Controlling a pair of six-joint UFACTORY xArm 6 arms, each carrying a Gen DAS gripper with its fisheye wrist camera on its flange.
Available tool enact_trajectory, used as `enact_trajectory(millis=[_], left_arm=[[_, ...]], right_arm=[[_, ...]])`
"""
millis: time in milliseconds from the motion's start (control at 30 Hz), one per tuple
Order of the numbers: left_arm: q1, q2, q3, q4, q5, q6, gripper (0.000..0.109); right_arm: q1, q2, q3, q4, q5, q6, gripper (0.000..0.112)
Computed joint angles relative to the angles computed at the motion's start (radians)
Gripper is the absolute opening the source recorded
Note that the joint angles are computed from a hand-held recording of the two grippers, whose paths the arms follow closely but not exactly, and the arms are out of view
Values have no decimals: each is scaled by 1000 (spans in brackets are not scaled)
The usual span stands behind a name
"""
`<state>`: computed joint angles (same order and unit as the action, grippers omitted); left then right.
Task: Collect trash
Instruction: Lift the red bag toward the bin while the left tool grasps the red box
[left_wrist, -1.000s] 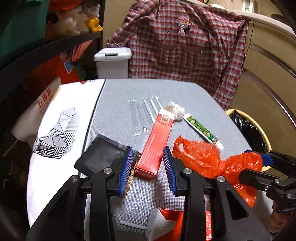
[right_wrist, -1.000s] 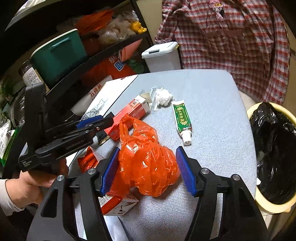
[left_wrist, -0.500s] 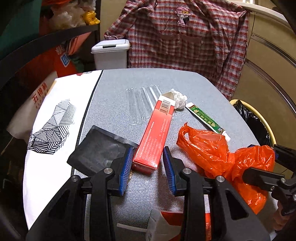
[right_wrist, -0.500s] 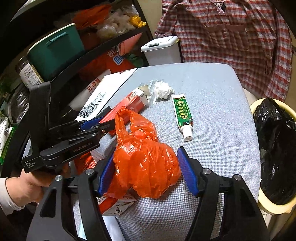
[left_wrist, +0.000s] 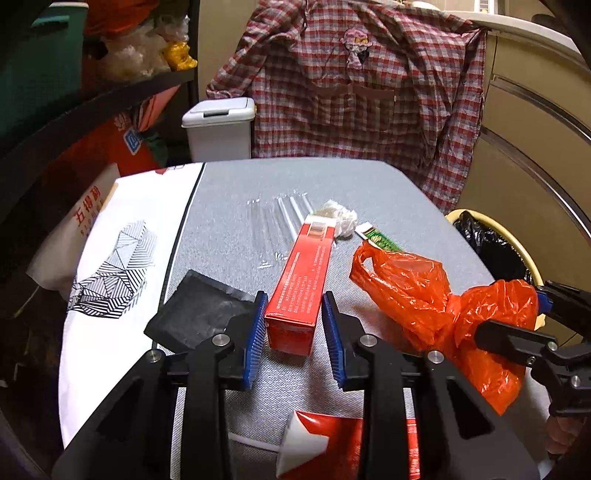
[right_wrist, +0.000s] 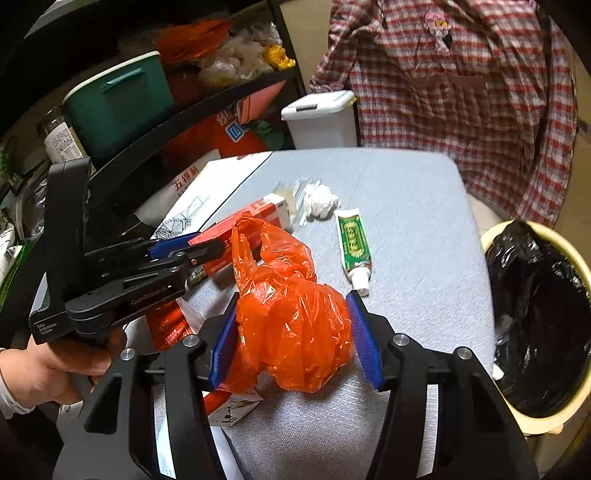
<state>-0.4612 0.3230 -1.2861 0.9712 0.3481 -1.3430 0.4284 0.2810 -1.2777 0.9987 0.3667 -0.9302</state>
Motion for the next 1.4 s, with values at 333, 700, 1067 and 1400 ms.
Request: enact_trajectory(millis=[333, 700, 1067, 1400], left_arm=[[-37, -64, 16, 90, 54, -100, 27], [-90, -121, 27, 152, 127, -176, 27], [-153, -130, -7, 172, 210, -206, 27], [-213, -111, -67, 170, 245, -229, 27]], right_arm=[[-2, -83, 62, 55, -45, -59, 55], [-39, -184, 133, 129, -67, -119, 55], [-85, -269, 193, 225, -104, -201, 56], [-145, -315, 219, 280, -118, -232, 56]])
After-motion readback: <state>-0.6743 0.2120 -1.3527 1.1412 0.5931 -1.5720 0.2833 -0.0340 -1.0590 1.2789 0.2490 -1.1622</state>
